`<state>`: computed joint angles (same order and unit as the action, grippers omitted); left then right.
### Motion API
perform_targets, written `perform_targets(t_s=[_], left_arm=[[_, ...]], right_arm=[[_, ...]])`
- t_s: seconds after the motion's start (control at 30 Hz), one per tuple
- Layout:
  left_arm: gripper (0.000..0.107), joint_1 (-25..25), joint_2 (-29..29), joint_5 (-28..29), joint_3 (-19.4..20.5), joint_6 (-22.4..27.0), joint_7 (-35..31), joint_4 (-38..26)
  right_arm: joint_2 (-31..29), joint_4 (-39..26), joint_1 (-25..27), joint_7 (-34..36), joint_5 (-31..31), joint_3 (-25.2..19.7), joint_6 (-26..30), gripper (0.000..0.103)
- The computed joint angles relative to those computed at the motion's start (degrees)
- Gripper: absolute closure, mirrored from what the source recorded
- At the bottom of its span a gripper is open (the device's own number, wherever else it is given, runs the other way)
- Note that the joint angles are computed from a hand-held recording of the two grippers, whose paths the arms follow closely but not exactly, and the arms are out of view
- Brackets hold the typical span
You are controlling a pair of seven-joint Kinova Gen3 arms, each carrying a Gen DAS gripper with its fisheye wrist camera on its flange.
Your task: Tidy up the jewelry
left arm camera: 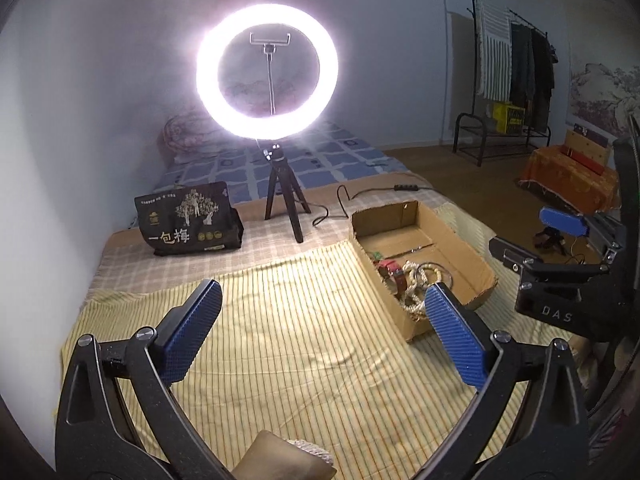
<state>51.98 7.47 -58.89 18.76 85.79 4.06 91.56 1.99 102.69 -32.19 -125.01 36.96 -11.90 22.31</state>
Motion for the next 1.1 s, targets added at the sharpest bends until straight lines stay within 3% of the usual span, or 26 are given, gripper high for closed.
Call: perform_targets(t_s=[0.4, 1.1], left_arm=[[0.004, 0.03, 0.37, 0.81, -0.32, 0.27, -0.87, -0.19], [0.004, 0.06, 0.32, 0.63, -0.27, 0.62, -0.81, -0.3]], right_arm=[[0.38, -0.44, 0.22, 4.22, -4.23, 0.18, 0.37, 0.021], [0.39, -0.73, 0.31, 5.2, -5.72, 0.41, 0.78, 0.021]])
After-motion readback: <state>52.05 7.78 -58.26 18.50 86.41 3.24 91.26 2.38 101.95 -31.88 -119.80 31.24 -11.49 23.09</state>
